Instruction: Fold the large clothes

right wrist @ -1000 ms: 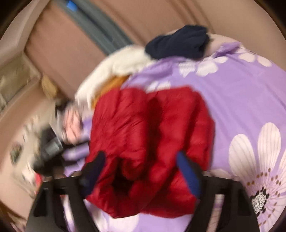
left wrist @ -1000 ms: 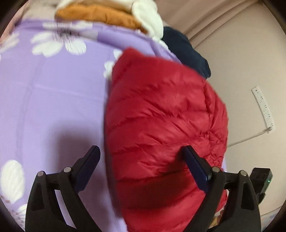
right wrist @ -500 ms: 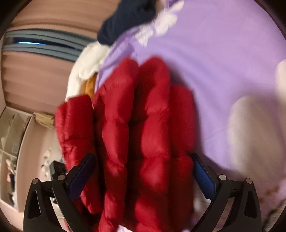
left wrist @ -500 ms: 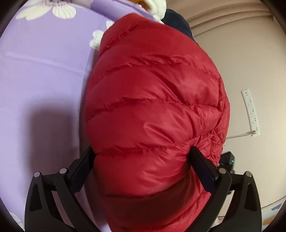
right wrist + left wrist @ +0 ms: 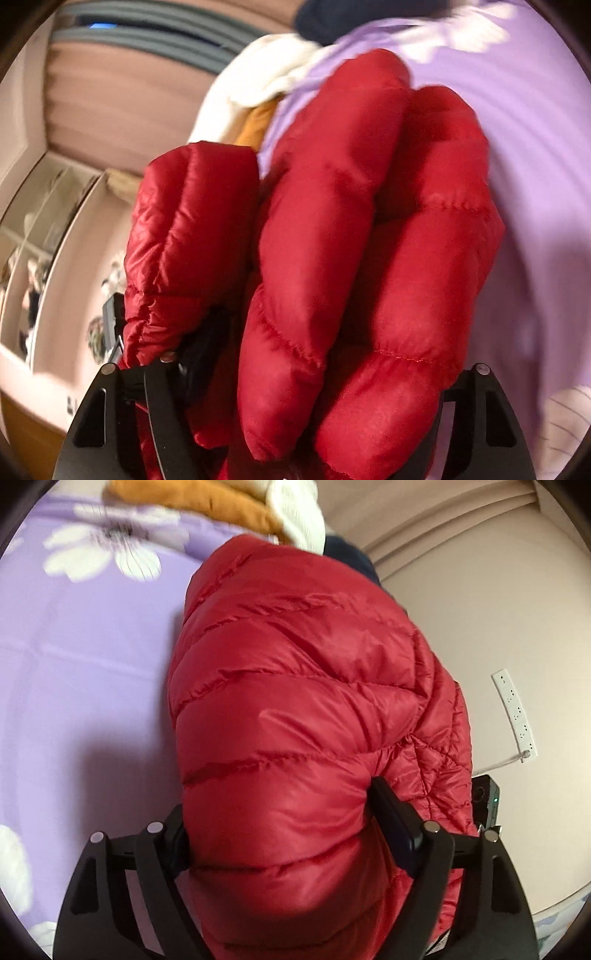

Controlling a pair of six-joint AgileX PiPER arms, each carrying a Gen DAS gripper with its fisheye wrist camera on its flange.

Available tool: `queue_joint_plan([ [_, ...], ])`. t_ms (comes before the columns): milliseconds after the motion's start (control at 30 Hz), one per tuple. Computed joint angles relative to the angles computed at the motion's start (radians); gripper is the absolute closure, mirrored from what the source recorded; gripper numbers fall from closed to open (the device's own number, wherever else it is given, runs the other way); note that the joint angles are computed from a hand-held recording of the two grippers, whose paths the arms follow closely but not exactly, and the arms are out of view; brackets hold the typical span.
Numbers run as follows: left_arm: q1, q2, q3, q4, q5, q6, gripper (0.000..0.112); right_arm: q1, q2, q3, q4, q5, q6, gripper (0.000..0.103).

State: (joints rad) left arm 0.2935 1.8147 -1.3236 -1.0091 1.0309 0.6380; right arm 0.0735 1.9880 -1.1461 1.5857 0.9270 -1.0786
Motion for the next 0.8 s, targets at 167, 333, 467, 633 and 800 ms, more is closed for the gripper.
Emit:
queue_joint_plan([
  [167,0.126,-0.062,0.016,0.016,0.005,0.041,0.03,0.118,0.06,-0.152,0.005,-0.027,0.035,0.028],
  [333,0.229,-0.028,0.002,0.059,0.003,0.03,0.029,0.222,0.181,-0.345,-0.061,-0.078,0.161,0.027],
  [467,0.303,0.037,0.014,0.089,0.028,0.012,0.025,0.278,0.282,-0.454,-0.212,-0.136,0.395,0.015],
  [633,0.341,-0.041,0.081,0.133,0.003,0.047,0.025,0.268,0.177,-0.293,-0.205,-0.201,0.31,0.014],
  [800,0.376,-0.249,0.178,0.216,-0.047,0.132,0.026,0.269,-0.051,-0.106,-0.171,-0.428,0.164,0.014],
])
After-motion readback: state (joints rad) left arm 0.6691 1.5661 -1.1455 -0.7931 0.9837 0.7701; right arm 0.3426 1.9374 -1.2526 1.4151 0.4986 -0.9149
